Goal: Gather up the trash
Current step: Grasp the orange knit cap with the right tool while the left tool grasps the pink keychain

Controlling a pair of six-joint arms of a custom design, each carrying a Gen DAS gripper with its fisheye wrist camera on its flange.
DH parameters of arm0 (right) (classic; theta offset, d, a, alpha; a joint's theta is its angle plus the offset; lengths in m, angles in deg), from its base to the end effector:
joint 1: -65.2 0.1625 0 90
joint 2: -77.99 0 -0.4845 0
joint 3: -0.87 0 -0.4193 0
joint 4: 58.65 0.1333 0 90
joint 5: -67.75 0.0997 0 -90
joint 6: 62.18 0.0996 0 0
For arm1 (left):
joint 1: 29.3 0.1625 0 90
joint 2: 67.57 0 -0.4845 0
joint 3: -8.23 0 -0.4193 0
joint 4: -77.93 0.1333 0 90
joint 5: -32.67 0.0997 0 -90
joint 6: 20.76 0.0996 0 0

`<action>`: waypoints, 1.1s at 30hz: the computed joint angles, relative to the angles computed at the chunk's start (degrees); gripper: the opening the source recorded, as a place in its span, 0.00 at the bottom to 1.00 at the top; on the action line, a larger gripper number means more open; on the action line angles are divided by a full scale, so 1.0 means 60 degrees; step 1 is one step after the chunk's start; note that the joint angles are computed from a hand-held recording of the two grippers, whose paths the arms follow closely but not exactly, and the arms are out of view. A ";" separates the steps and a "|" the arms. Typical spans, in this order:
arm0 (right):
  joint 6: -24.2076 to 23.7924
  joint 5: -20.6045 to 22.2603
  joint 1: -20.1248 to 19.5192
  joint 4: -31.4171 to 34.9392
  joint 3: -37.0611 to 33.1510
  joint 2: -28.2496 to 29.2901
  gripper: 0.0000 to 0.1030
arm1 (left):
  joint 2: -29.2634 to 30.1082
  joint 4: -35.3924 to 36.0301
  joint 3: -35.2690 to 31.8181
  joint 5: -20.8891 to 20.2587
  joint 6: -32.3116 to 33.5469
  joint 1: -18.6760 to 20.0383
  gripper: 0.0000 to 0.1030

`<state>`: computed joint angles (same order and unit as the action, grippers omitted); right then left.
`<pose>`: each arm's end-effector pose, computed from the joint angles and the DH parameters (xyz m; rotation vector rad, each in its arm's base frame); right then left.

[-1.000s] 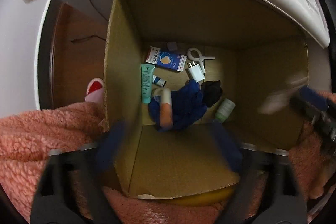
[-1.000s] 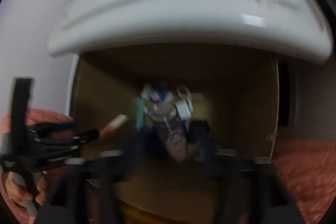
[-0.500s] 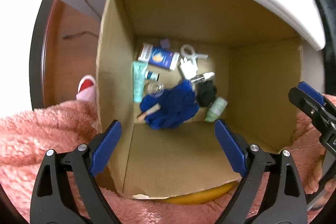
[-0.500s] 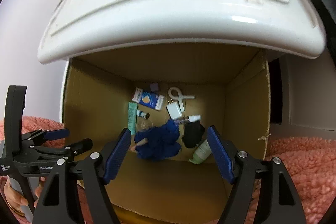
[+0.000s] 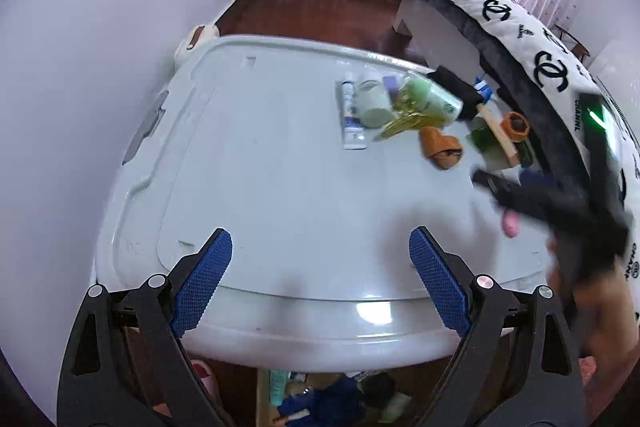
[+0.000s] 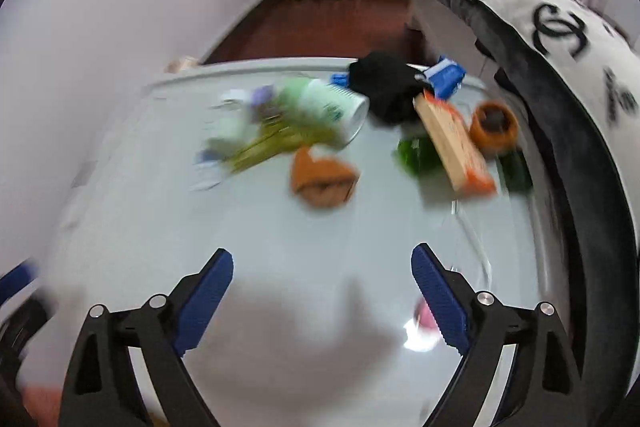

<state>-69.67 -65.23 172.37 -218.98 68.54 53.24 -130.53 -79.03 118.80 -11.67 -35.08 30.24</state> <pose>0.3190 -0.8111 0.0610 0.2823 -2.3514 0.6512 -0.1380 -0.6382 0.2517 0.1676 2.4186 -0.7689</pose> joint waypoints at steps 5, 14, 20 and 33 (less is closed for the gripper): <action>0.0098 -0.0910 -0.0267 0.1298 -0.2269 0.1421 0.83 | -0.0001 0.1188 -0.0393 -0.1256 -0.1297 0.0694 0.85; 0.0421 0.0048 -0.0238 0.1299 -0.0798 0.0372 0.35 | 0.0141 0.1436 -0.0489 -0.1358 -0.1387 0.0737 0.85; 0.0533 0.0579 0.0041 -0.0498 0.2879 -0.1910 0.35 | 0.0221 0.1120 -0.0258 -0.1020 -0.0778 0.0555 0.85; 0.1001 -0.0312 -0.0158 -0.5424 0.6904 -0.4385 0.36 | 0.2775 0.1702 -0.1989 -0.2087 0.0952 -0.0359 0.85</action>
<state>-63.66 -67.10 171.43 -251.52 109.96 26.93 -113.88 -68.82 106.87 -24.19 -29.37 28.09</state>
